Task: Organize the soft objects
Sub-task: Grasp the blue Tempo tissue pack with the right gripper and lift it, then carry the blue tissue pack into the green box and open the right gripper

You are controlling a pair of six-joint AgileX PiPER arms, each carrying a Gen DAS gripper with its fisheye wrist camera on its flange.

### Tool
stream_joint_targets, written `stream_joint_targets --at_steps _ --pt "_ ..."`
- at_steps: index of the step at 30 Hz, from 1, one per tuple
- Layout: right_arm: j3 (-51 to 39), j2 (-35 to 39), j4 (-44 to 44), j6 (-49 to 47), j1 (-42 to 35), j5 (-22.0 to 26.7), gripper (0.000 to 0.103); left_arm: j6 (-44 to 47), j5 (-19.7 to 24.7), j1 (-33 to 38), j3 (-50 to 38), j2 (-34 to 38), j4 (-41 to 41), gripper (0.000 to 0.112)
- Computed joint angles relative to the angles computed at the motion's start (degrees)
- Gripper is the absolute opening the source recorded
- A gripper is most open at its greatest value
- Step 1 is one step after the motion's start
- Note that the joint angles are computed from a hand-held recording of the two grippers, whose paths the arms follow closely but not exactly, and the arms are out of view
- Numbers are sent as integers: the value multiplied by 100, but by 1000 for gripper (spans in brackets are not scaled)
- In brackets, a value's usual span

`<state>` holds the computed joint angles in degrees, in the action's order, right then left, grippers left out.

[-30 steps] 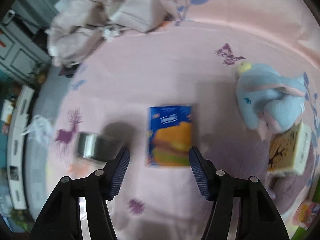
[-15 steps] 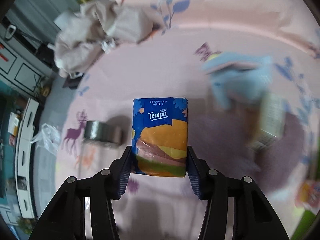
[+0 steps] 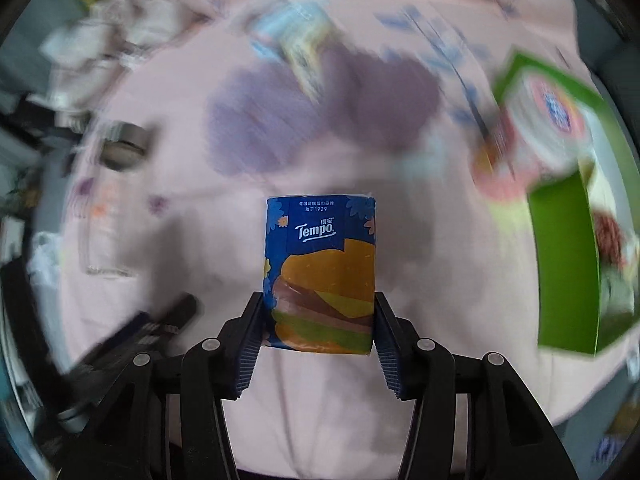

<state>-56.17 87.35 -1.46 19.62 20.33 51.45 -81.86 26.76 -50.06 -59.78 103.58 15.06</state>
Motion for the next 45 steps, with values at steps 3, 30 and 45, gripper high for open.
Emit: stream_joint_targets --at_steps 3,30,45 --pt "-53 238 168 -148 -9 121 53 103 -194 -17 94 -93 -138 86" --pt "767 -1366 745 -1369 -1500 -256 74 229 -839 -547 -285 15 238 54" --pt "61 -46 1376 -2000 -1342 102 56 2507 -1320 -728 -880 668 -1386 39"
